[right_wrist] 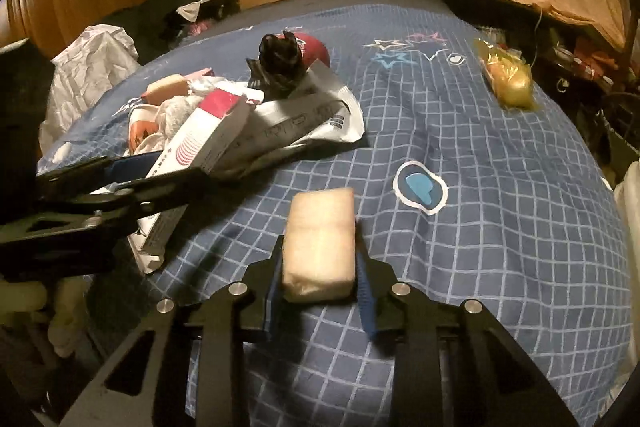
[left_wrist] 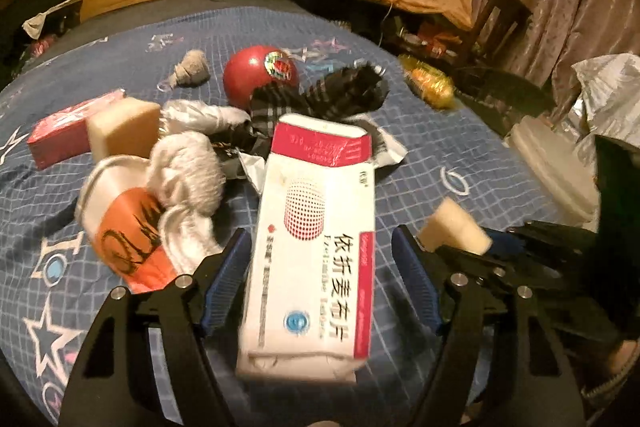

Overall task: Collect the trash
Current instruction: 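Grasp the white-and-red medicine box with the left tool while the right tool grasps the beige sponge, then carry the medicine box and sponge in both tools over the white bucket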

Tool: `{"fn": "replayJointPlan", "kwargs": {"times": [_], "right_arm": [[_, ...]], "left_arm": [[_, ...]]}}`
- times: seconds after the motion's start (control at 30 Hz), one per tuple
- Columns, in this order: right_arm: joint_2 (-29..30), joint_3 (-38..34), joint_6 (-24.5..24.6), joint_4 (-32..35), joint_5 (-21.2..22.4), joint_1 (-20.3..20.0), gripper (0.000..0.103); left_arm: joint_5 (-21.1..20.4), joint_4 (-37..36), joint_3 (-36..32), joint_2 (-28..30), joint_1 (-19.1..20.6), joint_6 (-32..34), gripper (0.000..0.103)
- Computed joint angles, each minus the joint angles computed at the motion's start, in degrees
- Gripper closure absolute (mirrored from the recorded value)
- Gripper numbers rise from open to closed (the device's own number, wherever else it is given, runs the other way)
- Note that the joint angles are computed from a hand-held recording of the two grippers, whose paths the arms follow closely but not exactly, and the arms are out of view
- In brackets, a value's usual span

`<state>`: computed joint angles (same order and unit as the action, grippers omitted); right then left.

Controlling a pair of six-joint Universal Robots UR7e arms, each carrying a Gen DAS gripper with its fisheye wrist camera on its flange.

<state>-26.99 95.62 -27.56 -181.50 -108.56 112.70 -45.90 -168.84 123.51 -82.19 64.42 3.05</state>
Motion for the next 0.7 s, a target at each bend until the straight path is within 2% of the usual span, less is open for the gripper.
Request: {"fn": "replayJointPlan", "kwargs": {"times": [0.03, 0.07, 0.1, 0.17, 0.33, 0.5, 0.6, 0.7], "right_arm": [[-0.04, 0.13, -0.14, -0.27, 0.01, 0.06, 0.070], [0.35, -0.42, -0.17, -0.21, 0.06, 0.13, 0.070], [0.33, -0.34, -0.16, -0.39, 0.23, 0.04, 0.070], [-0.56, 1.08, -0.34, -1.89, 1.06, -0.64, 0.071], [-2.66, 4.73, -2.10, -9.47, 1.95, 0.30, 0.072], [-4.83, 7.02, -5.30, -17.87, 3.26, 2.28, 0.072], [-6.23, 8.37, -7.00, -22.55, 5.34, 3.29, 0.072], [-7.62, 9.28, -7.62, -24.46, 7.28, 4.13, 0.072]], "left_arm": [[0.42, 0.35, -0.32, 0.59, 0.22, -0.20, 0.035], [1.03, 0.85, -0.62, 1.16, 0.38, -0.52, 0.045], [1.75, 1.10, -0.73, 1.56, 0.50, -0.94, 0.050], [2.52, -0.87, 0.08, 1.45, 0.11, -0.62, 0.053], [7.75, -6.58, 2.86, 0.41, -4.72, 0.93, 0.054], [15.35, -12.66, 4.66, -0.11, -11.68, 2.51, 0.053], [19.04, -18.15, 5.51, -0.05, -14.75, 4.51, 0.053], [22.54, -22.78, 6.93, -0.91, -17.37, 6.09, 0.053]]}}
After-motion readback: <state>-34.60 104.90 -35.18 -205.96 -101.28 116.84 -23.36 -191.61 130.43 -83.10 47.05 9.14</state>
